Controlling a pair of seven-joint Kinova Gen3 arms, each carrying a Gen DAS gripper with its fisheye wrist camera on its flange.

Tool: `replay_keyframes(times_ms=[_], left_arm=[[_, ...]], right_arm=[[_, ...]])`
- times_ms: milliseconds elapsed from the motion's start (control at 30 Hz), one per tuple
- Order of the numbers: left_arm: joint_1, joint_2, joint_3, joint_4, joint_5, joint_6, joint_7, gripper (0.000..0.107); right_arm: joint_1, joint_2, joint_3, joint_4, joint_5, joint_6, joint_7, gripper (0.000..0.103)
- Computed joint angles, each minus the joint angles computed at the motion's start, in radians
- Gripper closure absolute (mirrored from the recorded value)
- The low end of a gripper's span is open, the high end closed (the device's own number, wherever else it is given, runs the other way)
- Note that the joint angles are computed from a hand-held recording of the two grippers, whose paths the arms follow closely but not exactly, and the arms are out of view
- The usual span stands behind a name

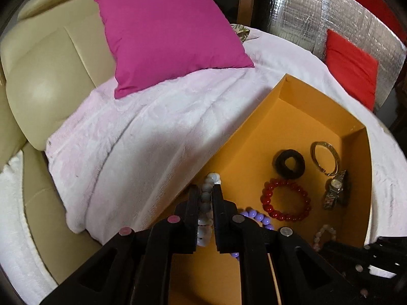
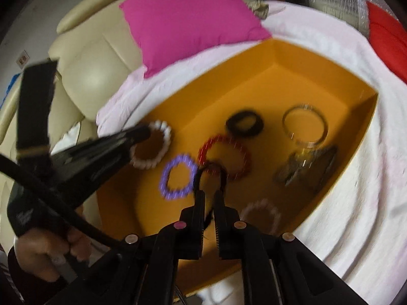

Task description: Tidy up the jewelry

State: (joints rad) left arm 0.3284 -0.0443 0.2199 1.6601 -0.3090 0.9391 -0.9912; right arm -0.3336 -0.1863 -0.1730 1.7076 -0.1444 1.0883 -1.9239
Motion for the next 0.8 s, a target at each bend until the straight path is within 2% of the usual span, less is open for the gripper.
replay_keyframes(times_ms=[33, 133, 167, 200, 267, 333, 433, 500, 567, 700, 800], left_arm=[[-0.010, -0.001, 0.030, -0.001, -0.030, 0.009, 0.023, 0.088], [-0.073, -0.037, 0.169, 0.012, -0.152, 0.042, 0.138, 0.059], [-0.096, -0.058, 0.216, 0.016, -0.193, 0.060, 0.179, 0.045], [-0.120, -0.084, 0.262, 0.026, -0.234, 0.071, 0.219, 0.040], [-0.144, -0.140, 0.336, 0.046, -0.314, 0.083, 0.301, 0.035], [-0.096, -0.168, 0.344, 0.046, -0.368, 0.122, 0.366, 0.029], [0.036, -0.205, 0.325, 0.027, -0.447, 0.205, 0.414, 0.023], [0.060, -0.226, 0.347, 0.005, -0.463, 0.245, 0.418, 0.020], [0.038, -0.252, 0.400, -0.035, -0.462, 0.289, 0.411, 0.017], [-0.030, -0.290, 0.507, -0.104, -0.478, 0.364, 0.406, 0.009], [-0.093, -0.331, 0.583, -0.160, -0.472, 0.420, 0.410, 0.006]], right_arm=[[0.001, -0.011, 0.004, 0.002, -0.007, 0.008, -0.002, 0.088], [0.020, -0.080, 0.011, 0.023, -0.005, 0.012, -0.026, 0.072], [0.027, -0.111, 0.016, 0.033, -0.006, 0.010, -0.029, 0.071], [0.037, -0.141, 0.014, 0.036, 0.003, 0.016, -0.034, 0.070], [0.064, -0.191, -0.010, 0.030, 0.045, 0.037, -0.061, 0.070], [0.086, -0.241, -0.017, 0.014, 0.070, 0.066, -0.072, 0.070], [0.118, -0.303, -0.029, -0.011, 0.096, 0.092, -0.081, 0.070], [0.141, -0.345, -0.047, -0.028, 0.113, 0.103, -0.086, 0.070], [0.158, -0.372, -0.059, -0.052, 0.123, 0.122, -0.083, 0.069], [0.206, -0.431, -0.111, -0.106, 0.146, 0.170, -0.084, 0.051], [0.235, -0.468, -0.141, -0.149, 0.146, 0.210, -0.081, 0.049]])
